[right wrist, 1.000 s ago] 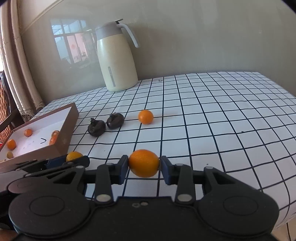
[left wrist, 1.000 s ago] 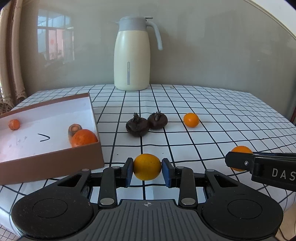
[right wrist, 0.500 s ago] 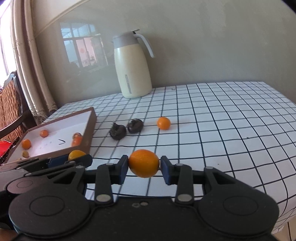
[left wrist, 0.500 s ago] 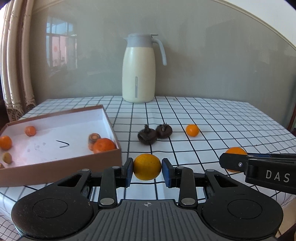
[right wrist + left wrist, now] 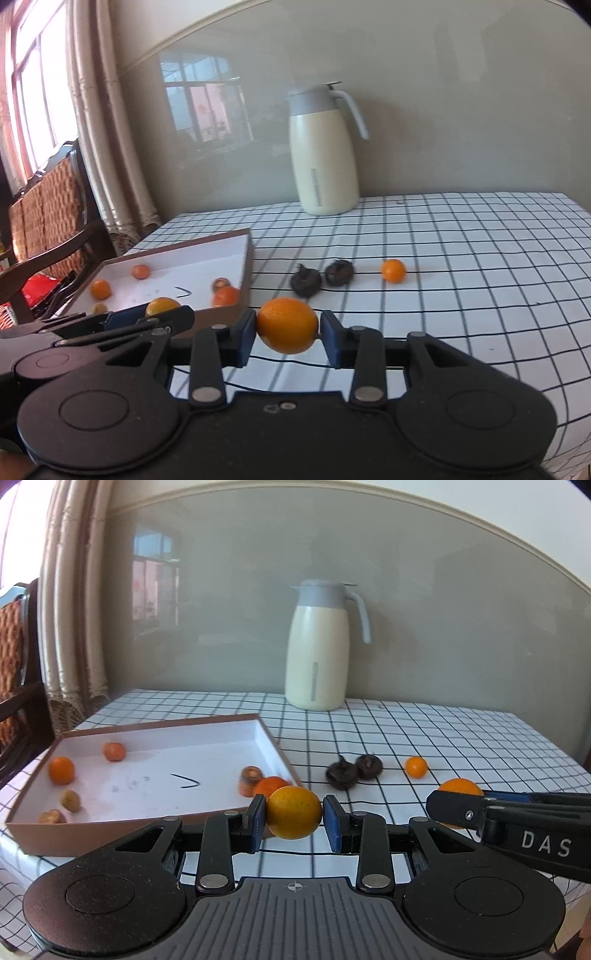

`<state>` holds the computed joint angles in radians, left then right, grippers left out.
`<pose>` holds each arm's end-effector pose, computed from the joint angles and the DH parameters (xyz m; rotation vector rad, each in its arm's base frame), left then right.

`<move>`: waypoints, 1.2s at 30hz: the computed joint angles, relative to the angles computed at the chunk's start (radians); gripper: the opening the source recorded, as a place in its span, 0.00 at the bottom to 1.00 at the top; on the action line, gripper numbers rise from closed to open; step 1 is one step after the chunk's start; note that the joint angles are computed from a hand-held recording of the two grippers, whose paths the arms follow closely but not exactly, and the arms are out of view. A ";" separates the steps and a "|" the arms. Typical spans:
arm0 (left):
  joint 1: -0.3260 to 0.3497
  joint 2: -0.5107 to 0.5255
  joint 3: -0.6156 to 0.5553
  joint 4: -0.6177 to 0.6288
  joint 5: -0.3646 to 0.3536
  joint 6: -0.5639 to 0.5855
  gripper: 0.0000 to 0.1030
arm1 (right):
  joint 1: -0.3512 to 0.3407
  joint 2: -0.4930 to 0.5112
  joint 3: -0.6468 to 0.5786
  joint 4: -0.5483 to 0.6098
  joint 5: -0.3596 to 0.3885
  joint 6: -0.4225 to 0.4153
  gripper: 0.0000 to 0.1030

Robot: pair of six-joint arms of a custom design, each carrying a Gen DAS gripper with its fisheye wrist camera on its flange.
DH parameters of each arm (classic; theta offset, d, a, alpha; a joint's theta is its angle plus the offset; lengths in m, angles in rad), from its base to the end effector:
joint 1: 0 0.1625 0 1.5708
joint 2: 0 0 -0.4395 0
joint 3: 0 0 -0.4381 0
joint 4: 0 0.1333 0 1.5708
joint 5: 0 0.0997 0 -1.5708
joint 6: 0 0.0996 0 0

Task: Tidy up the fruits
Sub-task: 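Carry the yellow kumquat and orange over the white box with both tools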

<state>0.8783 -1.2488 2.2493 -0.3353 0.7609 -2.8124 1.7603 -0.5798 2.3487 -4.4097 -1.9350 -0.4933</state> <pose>-0.0769 -0.4145 0.0898 0.6818 2.1637 -1.2346 0.1735 -0.3852 0.0165 0.5400 -2.2785 1.2988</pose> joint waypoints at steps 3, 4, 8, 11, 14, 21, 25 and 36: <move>-0.001 -0.035 0.018 -0.004 -0.016 0.003 0.33 | 0.018 0.007 -0.013 0.020 0.007 -0.001 0.28; -0.001 -0.049 0.025 -0.006 -0.022 0.004 0.33 | 0.026 0.009 -0.017 0.028 0.012 -0.001 0.28; -0.001 -0.107 0.051 -0.003 -0.044 0.000 0.33 | 0.057 0.024 -0.036 0.050 0.024 -0.002 0.28; 0.000 -0.153 0.072 -0.012 -0.062 0.011 0.33 | 0.081 0.034 -0.056 0.074 0.032 -0.005 0.28; 0.004 -0.199 0.086 -0.022 -0.077 0.027 0.33 | 0.101 0.042 -0.077 0.097 0.043 -0.007 0.28; 0.026 -0.274 0.101 -0.044 -0.093 0.069 0.33 | 0.138 0.059 -0.123 0.138 0.070 -0.021 0.28; 0.039 -0.303 0.102 -0.053 -0.095 0.092 0.33 | 0.155 0.067 -0.149 0.160 0.083 -0.025 0.28; 0.099 -0.346 0.074 -0.095 -0.070 0.174 0.33 | 0.184 0.085 -0.228 0.213 0.110 -0.045 0.28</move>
